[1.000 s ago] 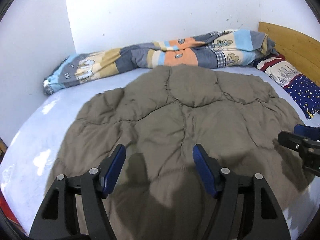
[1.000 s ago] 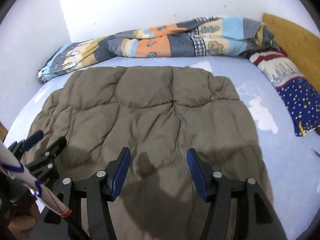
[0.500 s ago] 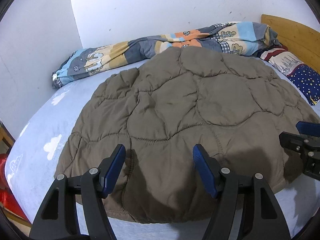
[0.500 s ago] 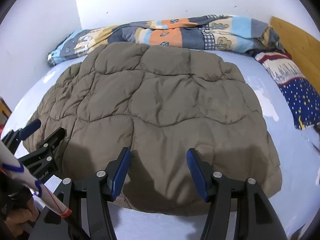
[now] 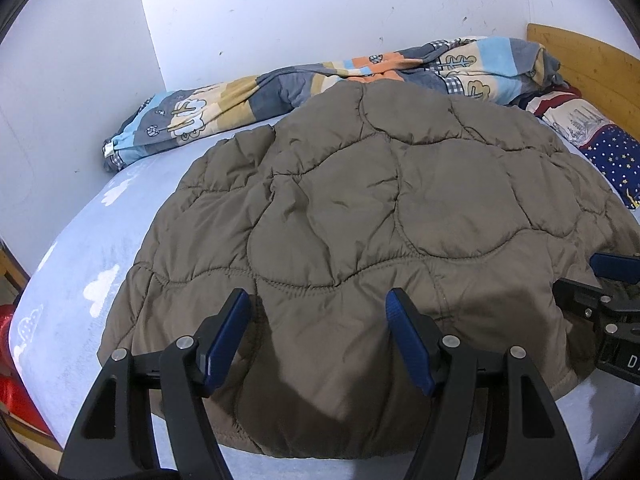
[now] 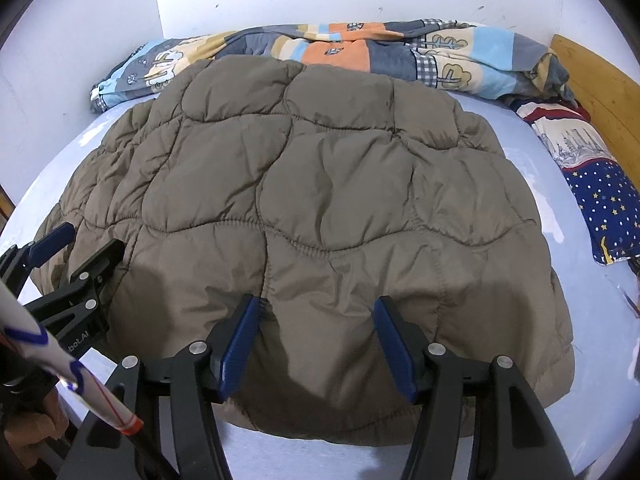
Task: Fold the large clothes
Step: 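Fold the lifted edge over the jacket with both grippers, then open both grippers and pull them back from the folded jacket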
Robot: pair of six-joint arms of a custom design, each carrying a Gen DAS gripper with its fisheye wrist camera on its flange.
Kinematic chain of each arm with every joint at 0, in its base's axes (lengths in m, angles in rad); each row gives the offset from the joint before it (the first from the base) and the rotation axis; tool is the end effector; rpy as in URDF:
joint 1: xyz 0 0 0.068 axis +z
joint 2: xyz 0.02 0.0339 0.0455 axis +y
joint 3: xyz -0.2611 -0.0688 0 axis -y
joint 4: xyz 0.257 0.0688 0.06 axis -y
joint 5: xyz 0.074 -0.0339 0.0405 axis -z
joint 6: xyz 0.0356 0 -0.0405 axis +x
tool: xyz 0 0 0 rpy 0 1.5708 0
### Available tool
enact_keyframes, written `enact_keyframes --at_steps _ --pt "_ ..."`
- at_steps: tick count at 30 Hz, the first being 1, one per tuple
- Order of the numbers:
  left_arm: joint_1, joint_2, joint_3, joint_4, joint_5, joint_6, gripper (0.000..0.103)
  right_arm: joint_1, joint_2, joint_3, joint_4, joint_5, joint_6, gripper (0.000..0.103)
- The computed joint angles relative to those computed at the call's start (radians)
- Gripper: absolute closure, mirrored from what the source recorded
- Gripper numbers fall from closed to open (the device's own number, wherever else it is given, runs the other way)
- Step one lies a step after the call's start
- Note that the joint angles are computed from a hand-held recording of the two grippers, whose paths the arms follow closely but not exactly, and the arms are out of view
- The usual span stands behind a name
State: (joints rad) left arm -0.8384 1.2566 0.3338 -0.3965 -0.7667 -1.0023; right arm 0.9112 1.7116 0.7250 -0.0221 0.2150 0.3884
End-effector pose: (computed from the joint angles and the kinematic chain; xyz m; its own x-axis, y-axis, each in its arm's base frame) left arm 0.1301 -0.1077 0.0966 -0.7027 -0.1263 -0.7002 -0.3196 0.9353 0.1520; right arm 0.1938 0.2375 0.0987 -0.7459 -0.3581 -0.5616 -0.4537 0.8905 0.0348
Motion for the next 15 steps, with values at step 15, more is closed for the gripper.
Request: enact_keyframes --at_steps 15 --pt "-0.016 0.066 0.018 0.013 -0.021 -0.012 0.033 0.0 0.036 0.018 -0.005 -0.006 -0.015 0.036"
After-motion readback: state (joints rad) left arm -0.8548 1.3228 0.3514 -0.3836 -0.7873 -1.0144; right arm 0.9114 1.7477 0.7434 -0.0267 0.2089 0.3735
